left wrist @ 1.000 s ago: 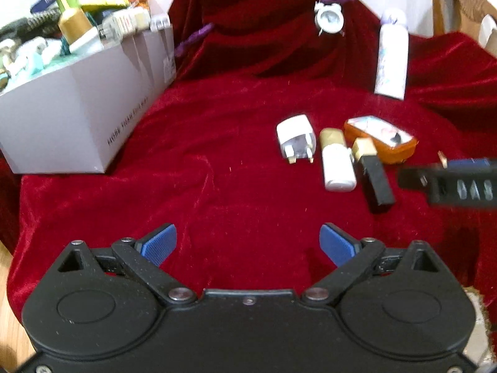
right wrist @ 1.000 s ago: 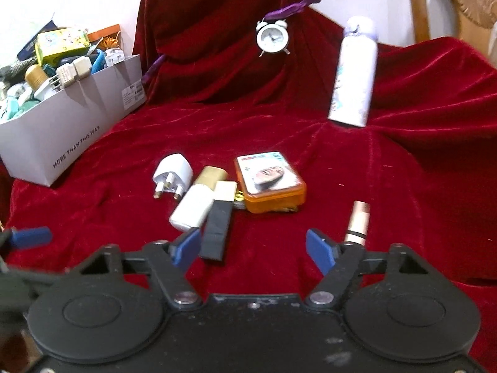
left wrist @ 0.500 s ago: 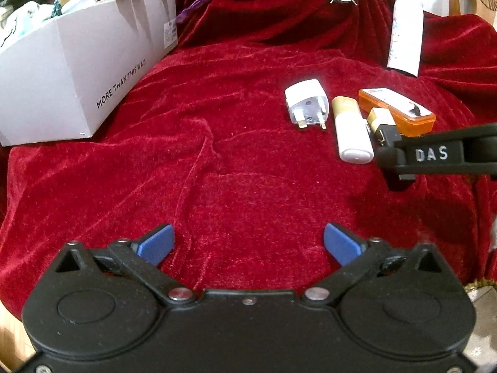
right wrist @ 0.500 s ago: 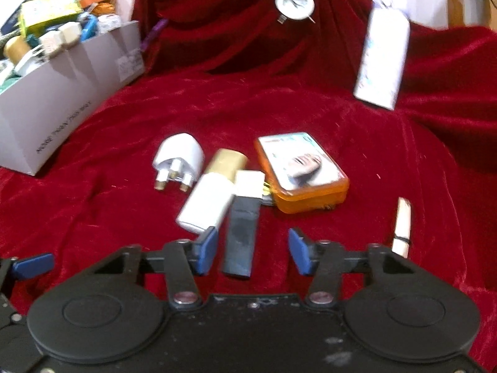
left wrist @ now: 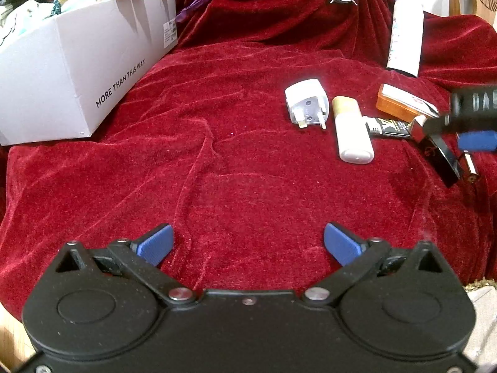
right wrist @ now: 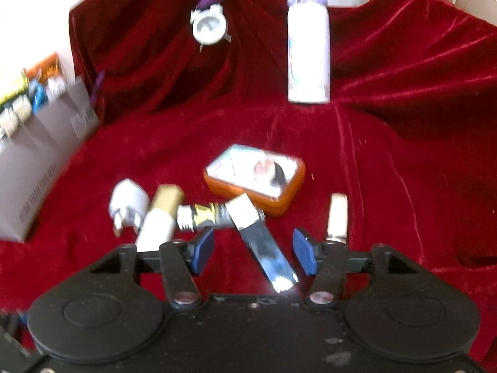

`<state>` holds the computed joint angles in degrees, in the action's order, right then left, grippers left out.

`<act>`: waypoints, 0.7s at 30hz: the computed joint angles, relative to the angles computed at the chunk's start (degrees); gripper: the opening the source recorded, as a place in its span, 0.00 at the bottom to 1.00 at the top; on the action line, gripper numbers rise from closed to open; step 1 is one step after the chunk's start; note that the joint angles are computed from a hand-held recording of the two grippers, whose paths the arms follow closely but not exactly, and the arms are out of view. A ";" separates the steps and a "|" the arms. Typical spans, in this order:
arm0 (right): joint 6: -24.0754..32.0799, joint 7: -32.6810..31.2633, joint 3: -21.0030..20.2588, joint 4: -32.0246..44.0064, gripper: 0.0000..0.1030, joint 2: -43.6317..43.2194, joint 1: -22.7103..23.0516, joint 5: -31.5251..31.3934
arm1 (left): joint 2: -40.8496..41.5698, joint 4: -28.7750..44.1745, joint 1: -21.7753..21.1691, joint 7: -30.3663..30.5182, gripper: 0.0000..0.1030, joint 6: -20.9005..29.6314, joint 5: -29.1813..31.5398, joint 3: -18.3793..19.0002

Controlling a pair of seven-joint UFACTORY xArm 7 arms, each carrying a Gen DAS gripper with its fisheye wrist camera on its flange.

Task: Organize rigid objects
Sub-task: 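Reach the right tool to the black-and-silver lipstick and grasp it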

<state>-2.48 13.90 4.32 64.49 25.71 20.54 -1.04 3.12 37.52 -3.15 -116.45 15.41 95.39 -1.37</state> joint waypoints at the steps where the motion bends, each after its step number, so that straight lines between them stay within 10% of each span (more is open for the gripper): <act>1: 0.27 0.11 1.39 0.91 0.54 0.41 -1.35 0.65 | -0.04 -0.05 -0.01 -0.09 0.98 0.02 0.11 0.00; 21: 10.38 5.39 -2.68 11.53 0.47 6.75 -5.61 0.19 | 0.18 0.11 0.00 -0.48 0.98 0.06 0.53 -0.03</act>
<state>7.90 19.29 1.64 76.03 32.46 14.93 -0.85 3.30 37.64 -3.15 -116.93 15.47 95.93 -1.40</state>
